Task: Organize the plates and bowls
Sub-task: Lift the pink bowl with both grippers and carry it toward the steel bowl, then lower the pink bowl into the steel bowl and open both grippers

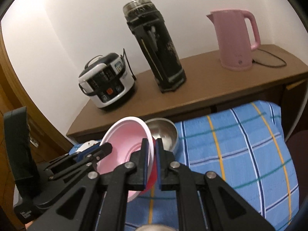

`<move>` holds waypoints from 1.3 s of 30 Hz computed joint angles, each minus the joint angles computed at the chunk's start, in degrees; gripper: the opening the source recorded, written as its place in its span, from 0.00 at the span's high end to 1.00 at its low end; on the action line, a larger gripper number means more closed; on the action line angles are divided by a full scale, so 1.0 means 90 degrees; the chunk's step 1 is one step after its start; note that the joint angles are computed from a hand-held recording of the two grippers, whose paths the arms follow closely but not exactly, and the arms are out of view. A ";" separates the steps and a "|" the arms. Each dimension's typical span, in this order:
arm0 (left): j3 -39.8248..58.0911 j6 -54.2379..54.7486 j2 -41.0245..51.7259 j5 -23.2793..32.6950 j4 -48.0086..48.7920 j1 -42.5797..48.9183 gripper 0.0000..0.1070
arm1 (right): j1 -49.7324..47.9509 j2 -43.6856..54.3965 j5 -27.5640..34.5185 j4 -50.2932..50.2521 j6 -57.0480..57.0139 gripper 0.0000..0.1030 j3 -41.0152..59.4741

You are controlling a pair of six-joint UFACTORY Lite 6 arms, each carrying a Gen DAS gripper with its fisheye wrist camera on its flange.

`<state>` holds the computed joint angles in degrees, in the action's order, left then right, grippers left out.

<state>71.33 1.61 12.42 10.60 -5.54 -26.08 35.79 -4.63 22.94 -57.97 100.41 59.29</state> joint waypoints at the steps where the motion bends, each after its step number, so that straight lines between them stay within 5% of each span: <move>1: 0.0158 0.0146 0.0096 0.0064 -0.0144 0.0040 0.86 | -0.0050 0.0102 -0.0023 0.0066 -0.0112 0.93 0.0131; 20: 0.3182 -0.0834 0.2706 0.0950 0.0823 0.0166 0.86 | -0.1327 0.2231 -0.1137 0.2483 -0.2702 0.93 0.1759; 39: 0.4410 -0.1284 0.3980 0.1398 0.1298 0.0099 0.84 | -0.1565 0.3300 -0.1137 0.4095 -0.4346 0.93 0.2407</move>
